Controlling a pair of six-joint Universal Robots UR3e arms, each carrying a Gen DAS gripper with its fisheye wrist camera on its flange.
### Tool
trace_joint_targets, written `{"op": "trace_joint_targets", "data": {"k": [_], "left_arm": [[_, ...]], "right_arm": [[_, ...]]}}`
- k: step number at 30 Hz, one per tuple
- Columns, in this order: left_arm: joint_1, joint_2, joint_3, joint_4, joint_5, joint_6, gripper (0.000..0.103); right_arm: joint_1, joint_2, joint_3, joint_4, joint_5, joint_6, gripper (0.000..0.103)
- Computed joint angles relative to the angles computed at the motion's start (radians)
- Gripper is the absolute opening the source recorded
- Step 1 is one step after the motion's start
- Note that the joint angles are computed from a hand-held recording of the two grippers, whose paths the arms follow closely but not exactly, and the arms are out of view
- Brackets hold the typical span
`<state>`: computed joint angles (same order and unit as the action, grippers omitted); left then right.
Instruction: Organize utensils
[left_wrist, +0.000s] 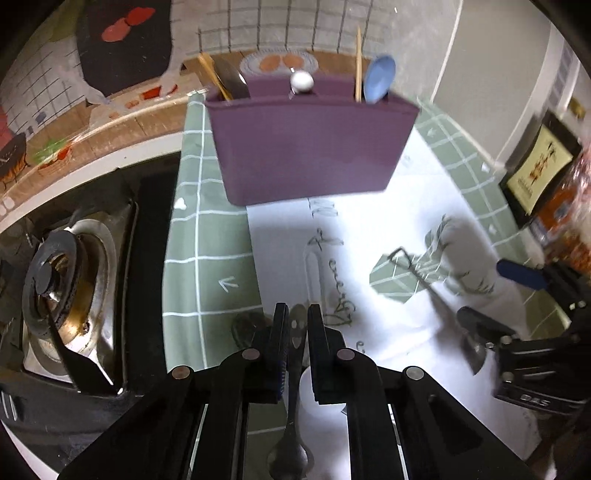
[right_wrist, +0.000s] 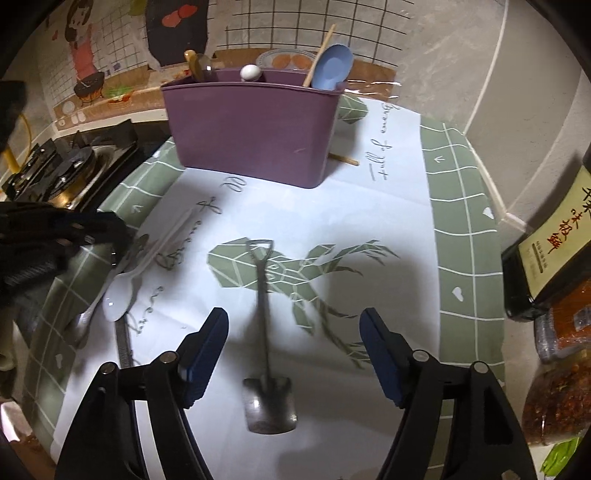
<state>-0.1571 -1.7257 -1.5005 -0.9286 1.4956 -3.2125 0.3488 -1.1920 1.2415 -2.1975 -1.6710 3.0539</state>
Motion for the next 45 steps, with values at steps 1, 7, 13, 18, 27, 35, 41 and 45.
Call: {"op": "trace_joint_targets", "data": {"k": [1,7,13,18,27,35,41,45], "left_arm": [[0.005,0.004,0.004,-0.002,-0.006,-0.003,0.011],[0.103,0.106,-0.050,-0.006,-0.104,-0.025,0.011],[0.185,0.191,-0.134,-0.025,-0.181,-0.001,0.011],[0.175,0.225,-0.204,-0.043,-0.185,0.017,0.012],[0.175,0.311,-0.322,-0.125,-0.257,0.124,0.039],[0.136,0.189,-0.196,-0.149,-0.243,0.085,0.039],[0.109,-0.018,0.049,-0.313,-0.211,-0.037,0.039],[0.066,-0.153,0.225,-0.350,-0.178,-0.086,0.039]], "right_arm": [[0.002,0.004,-0.001,-0.003,-0.019,0.000,0.073],[0.005,-0.001,0.036,-0.051,-0.098,-0.013,0.091],[-0.032,-0.019,0.049,-0.045,0.027,-0.049,0.094],[-0.028,0.038,-0.039,0.050,0.097,-0.065,0.043],[0.018,0.148,-0.202,0.168,0.058,-0.048,0.005],[-0.018,0.023,-0.097,0.119,0.116,-0.040,0.005],[-0.017,-0.030,-0.020,0.078,0.106,-0.018,0.005],[-0.019,-0.037,-0.002,0.061,0.111,-0.018,0.005]]}}
